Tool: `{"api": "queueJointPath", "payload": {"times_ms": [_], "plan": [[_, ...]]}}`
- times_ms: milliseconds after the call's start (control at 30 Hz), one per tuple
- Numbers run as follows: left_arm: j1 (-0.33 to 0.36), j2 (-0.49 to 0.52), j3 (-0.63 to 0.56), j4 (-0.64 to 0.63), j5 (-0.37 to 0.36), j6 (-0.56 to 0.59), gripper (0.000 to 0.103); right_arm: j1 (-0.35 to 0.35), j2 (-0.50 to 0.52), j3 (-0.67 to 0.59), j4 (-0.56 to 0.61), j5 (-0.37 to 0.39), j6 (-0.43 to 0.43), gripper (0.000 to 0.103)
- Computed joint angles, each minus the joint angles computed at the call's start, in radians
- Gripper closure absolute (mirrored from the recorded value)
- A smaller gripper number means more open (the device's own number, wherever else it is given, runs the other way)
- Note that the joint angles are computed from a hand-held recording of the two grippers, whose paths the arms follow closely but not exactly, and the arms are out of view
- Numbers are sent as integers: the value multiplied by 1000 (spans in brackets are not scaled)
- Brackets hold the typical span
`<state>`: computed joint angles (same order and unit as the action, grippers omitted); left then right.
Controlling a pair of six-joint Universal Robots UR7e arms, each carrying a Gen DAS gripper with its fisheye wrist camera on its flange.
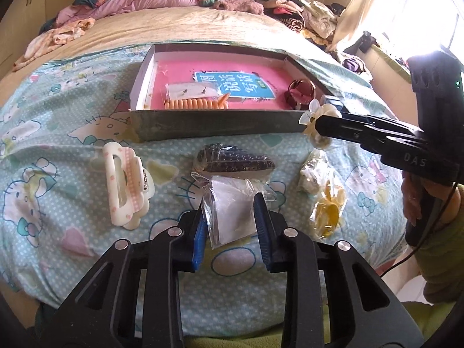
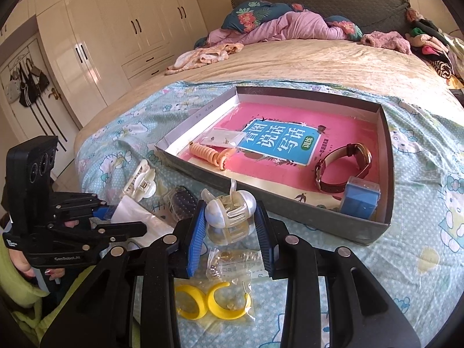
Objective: Organize jewelry
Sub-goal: 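Carry both held items into the grey box and open both grippers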
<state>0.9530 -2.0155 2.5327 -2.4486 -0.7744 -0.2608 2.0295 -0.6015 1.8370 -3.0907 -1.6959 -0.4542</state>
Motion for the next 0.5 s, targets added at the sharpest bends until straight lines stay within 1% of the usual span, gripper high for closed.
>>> {"api": "queueJointPath", "payload": {"times_ms": [167, 300, 367, 500], "plan": [[-61, -55, 7, 45, 19, -25, 82, 4, -19, 15, -21, 0, 4, 71], [-107, -84, -3, 82, 58, -46, 82, 10, -40, 31, -44, 4, 2, 71], [-118, -89, -11, 88, 71, -49, 82, 12, -50, 37, -56, 6, -3, 71], [-119, -81, -30, 78, 84, -37, 82, 17, -62, 39, -70, 12, -6, 71]]}}
